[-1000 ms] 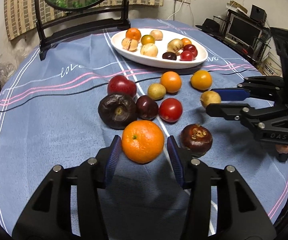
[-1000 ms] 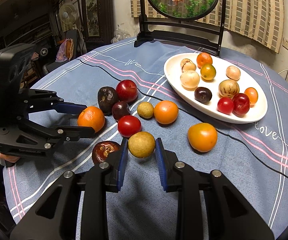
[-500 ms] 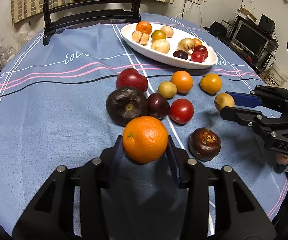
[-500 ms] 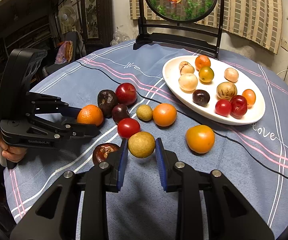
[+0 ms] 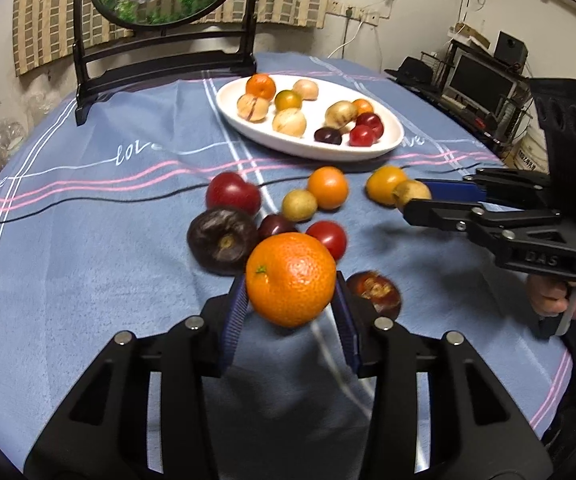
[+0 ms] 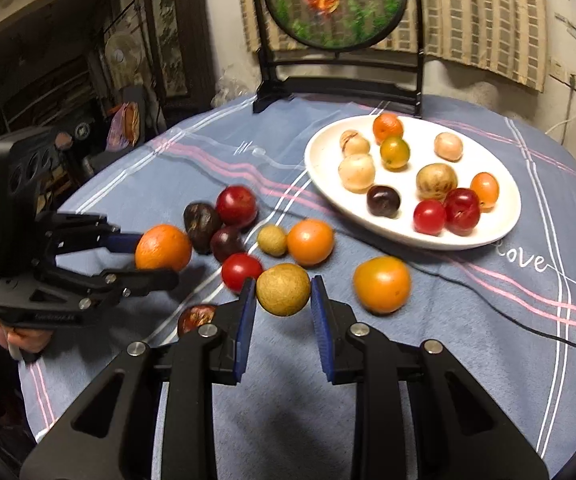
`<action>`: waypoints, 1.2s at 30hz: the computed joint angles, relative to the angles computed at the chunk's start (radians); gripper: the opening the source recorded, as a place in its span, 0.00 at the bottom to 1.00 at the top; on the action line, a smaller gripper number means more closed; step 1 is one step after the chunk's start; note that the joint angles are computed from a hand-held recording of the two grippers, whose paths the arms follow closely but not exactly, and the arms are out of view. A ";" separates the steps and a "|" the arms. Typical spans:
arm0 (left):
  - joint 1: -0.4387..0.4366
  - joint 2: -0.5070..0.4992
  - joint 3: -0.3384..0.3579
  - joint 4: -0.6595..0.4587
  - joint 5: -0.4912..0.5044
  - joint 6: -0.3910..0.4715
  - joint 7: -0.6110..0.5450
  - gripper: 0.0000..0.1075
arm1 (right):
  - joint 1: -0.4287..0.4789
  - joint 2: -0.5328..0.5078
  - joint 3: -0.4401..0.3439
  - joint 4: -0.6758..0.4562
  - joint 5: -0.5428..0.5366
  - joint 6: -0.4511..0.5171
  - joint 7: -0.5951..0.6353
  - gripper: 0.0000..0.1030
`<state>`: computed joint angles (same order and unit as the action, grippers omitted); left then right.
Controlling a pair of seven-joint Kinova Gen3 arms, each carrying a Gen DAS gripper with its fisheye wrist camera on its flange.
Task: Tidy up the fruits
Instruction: 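Carry both fruits onto the white plate and open both tools, then move both open tools back toward the remaining fruit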
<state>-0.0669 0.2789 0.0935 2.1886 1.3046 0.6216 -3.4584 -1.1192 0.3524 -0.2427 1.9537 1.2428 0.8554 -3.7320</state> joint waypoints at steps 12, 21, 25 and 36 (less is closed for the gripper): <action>0.490 0.113 -0.334 -0.380 -0.111 0.040 0.472 0.39 | 0.051 -0.006 0.032 0.115 0.140 0.244 -0.446 0.27; 0.766 0.273 -0.528 -0.615 -0.278 0.029 0.776 0.39 | 0.199 -0.013 0.000 0.186 0.207 0.136 -0.587 0.27; 0.798 0.313 -0.536 -0.649 -0.329 0.004 0.833 0.39 | 0.246 -0.018 -0.007 0.199 0.229 0.078 -0.603 0.27; 0.636 0.186 -0.284 -0.515 -0.402 -0.212 0.837 0.71 | 0.242 -0.053 -0.021 0.184 0.193 0.062 -0.502 0.44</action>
<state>0.5690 0.4645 -0.1906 1.6737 0.9024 0.4098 -2.6214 -0.8769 0.2995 -0.2640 2.1374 1.4355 0.9178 -4.2343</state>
